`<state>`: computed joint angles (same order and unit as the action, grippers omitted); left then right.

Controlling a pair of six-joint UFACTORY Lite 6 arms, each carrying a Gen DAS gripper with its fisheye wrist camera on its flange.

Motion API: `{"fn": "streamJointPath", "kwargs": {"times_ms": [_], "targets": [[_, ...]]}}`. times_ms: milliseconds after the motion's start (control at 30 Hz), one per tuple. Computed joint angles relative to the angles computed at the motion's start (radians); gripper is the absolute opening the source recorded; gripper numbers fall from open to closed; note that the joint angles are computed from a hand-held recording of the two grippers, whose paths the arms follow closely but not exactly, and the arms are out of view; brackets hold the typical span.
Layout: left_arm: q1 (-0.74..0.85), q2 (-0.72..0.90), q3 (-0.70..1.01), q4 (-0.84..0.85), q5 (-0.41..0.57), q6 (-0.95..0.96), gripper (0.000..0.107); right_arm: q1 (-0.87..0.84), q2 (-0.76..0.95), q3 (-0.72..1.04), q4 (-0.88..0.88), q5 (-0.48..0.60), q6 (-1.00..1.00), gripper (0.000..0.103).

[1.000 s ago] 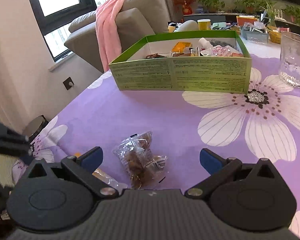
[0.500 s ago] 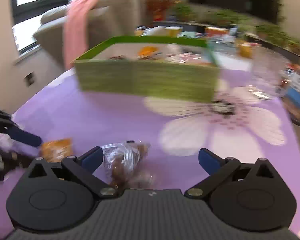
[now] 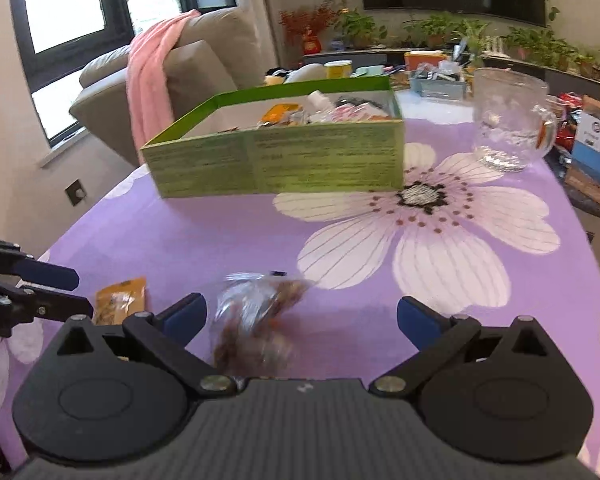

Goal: Organize snacks
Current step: 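Move both tools back toward the tan wrapped bar and clear snack bag, then grasp the tan wrapped bar with left tool while right tool grasps the clear snack bag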

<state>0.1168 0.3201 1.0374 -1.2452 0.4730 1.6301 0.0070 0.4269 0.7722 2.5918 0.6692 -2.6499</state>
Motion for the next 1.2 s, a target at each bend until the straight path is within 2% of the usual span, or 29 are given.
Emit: {"fn": "streamJointPath", "kwargs": {"times_ms": [67, 200, 400, 567, 667, 767, 900, 967, 1000, 1033, 1067, 1133, 1200], "targets": [[-0.025, -0.031, -0.025, 0.042, -0.013, -0.054, 0.057, 0.003, 0.007, 0.004, -0.008, 0.003, -0.006, 0.061], [-0.067, -0.048, -0.027, 0.238, -0.021, -0.273, 0.057, -0.007, -0.006, -0.008, -0.052, 0.011, 0.028, 0.061], [-0.103, 0.066, 0.080, 0.323, 0.004, -0.427, 0.057, -0.015, -0.011, -0.031, -0.071, 0.027, 0.014, 0.061], [-0.191, 0.202, 0.244, 0.481, -0.084, -0.604, 0.059, -0.054, -0.016, -0.052, -0.093, 0.032, 0.056, 0.061], [-0.244, 0.221, 0.259, 0.585, -0.163, -0.678, 0.060, -0.089, -0.032, -0.080, -0.110, 0.048, 0.075, 0.061], [-0.263, 0.191, 0.200, 0.521, -0.232, -0.593, 0.060, -0.107, -0.046, -0.098, -0.130, 0.061, 0.099, 0.061], [-0.264, 0.155, 0.150, 0.530, -0.258, -0.637, 0.060, -0.069, -0.062, -0.114, -0.087, 0.063, 0.025, 0.061], [-0.257, 0.147, 0.131, 0.430, -0.258, -0.550, 0.058, -0.042, -0.057, -0.113, -0.058, 0.066, -0.024, 0.061], [-0.245, 0.143, 0.123, 0.346, -0.250, -0.471, 0.057, -0.025, -0.053, -0.115, -0.034, 0.074, -0.054, 0.061], [-0.233, 0.144, 0.122, 0.263, -0.238, -0.391, 0.048, -0.015, -0.043, -0.110, -0.013, 0.078, -0.077, 0.061], [-0.215, 0.150, 0.131, 0.213, -0.208, -0.351, 0.046, -0.001, -0.037, -0.108, 0.023, 0.080, -0.106, 0.061], [-0.153, 0.174, 0.167, 0.131, -0.094, -0.297, 0.045, 0.021, -0.030, -0.100, 0.085, 0.078, -0.139, 0.061], [-0.121, 0.166, 0.164, 0.052, -0.050, -0.234, 0.044, 0.016, -0.017, -0.076, 0.045, 0.065, -0.089, 0.061]]}}
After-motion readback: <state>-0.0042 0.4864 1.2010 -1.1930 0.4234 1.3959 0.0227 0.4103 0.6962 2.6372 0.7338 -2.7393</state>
